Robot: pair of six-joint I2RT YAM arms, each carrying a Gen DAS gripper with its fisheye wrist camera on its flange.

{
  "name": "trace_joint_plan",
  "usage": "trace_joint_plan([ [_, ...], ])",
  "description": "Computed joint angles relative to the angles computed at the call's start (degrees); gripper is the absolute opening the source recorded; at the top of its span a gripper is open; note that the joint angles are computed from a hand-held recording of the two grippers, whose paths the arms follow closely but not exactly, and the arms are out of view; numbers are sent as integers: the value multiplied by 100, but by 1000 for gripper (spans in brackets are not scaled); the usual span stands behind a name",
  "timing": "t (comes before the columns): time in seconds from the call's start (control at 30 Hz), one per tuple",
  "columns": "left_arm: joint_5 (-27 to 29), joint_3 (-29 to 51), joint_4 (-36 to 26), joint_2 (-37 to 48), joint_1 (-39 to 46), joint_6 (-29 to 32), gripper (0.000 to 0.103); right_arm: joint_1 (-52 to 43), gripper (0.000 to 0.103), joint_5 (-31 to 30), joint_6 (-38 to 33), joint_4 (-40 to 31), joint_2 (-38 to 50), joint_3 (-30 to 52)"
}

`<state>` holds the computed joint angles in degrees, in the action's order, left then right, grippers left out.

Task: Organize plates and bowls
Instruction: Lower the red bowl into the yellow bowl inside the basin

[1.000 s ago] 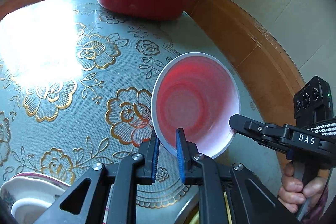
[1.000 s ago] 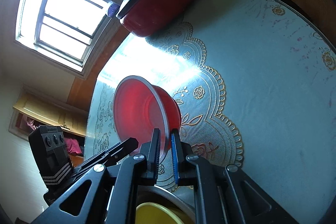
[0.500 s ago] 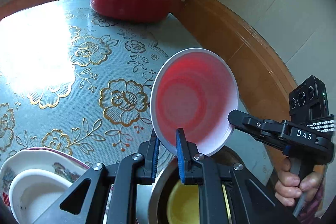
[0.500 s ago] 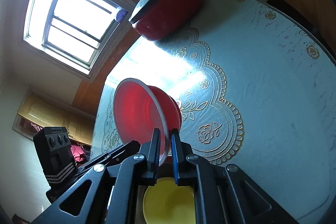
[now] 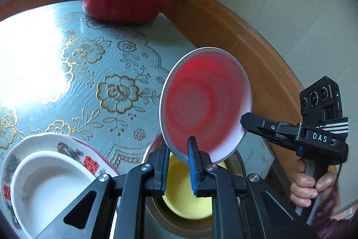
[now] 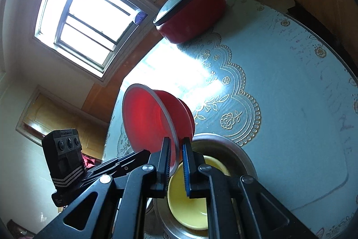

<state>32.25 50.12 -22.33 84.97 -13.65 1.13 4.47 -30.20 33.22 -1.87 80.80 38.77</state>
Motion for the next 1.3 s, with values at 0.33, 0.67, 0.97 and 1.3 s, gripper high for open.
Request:
trace_joint_plan([
  [0.33, 549, -365, -662, -238, 214, 708, 15, 242, 10, 110, 104, -594, -961, -678],
  [0.67, 688, -607, -967, -149, 301, 1065, 15, 444, 11, 173, 370, -884, -1381, -1036],
  [0.97, 558, -596, -1021, -59, 324, 1124, 17, 441, 11, 287, 593, -879, -1403, -1152],
  [1.3, 255, -748, -603, -36, 88, 1012, 17, 597, 11, 452, 648, -698, -1090, -1136],
])
